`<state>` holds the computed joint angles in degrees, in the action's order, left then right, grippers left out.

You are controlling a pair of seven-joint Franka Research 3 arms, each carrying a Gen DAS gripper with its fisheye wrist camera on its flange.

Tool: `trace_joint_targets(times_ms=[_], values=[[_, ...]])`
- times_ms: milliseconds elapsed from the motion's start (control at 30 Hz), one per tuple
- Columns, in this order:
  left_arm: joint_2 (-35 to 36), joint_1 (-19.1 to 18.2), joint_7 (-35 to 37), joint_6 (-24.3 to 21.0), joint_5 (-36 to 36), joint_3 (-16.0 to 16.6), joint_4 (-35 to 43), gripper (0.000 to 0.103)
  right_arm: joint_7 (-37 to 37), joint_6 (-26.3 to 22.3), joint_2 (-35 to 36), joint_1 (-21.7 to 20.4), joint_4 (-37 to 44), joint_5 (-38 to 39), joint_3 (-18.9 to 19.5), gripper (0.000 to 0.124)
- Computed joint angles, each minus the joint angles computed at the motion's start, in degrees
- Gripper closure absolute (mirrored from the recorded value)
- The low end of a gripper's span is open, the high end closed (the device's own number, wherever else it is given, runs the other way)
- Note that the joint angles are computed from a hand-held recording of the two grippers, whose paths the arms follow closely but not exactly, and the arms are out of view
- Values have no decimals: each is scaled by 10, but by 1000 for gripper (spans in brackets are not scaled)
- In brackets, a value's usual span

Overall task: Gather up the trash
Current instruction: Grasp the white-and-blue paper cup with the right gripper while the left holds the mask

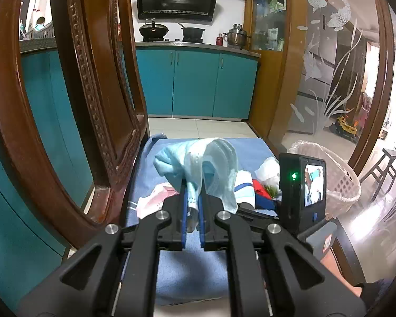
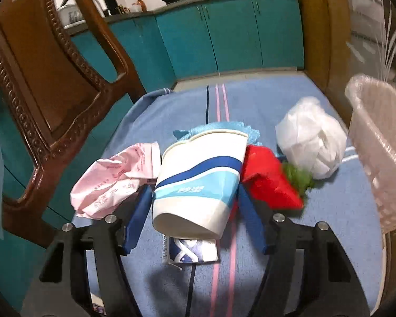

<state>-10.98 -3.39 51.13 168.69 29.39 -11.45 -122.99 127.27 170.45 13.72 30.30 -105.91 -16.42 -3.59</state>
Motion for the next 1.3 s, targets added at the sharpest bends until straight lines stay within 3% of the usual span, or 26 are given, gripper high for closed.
trace_joint_targets(times_ms=[133,333,433,467,600,1033,1300], values=[[0,-3,8,-4,-7,3,-1,95,13,35,-46,5,-42,-38,-13,60],[10,-21,48,-12,-53,13,2,95,-24,64,-177,-48,-151,-37,29,60],[17,-30,67,-17,-71,13,6,95,65,67,-231,-133,-186,-163,90,60],[20,-35,75,-18,-81,15,6,95,70,70,-245,-150,-200,-172,101,60],[29,-34,76,-20,-80,9,9,95,1,73,-245,-133,-221,-94,85,60],[40,-39,83,-35,-88,10,16,95,-78,77,-244,-207,-226,-7,170,60],[37,-38,84,-35,-91,11,12,95,-95,77,-242,-231,-225,11,198,60]])
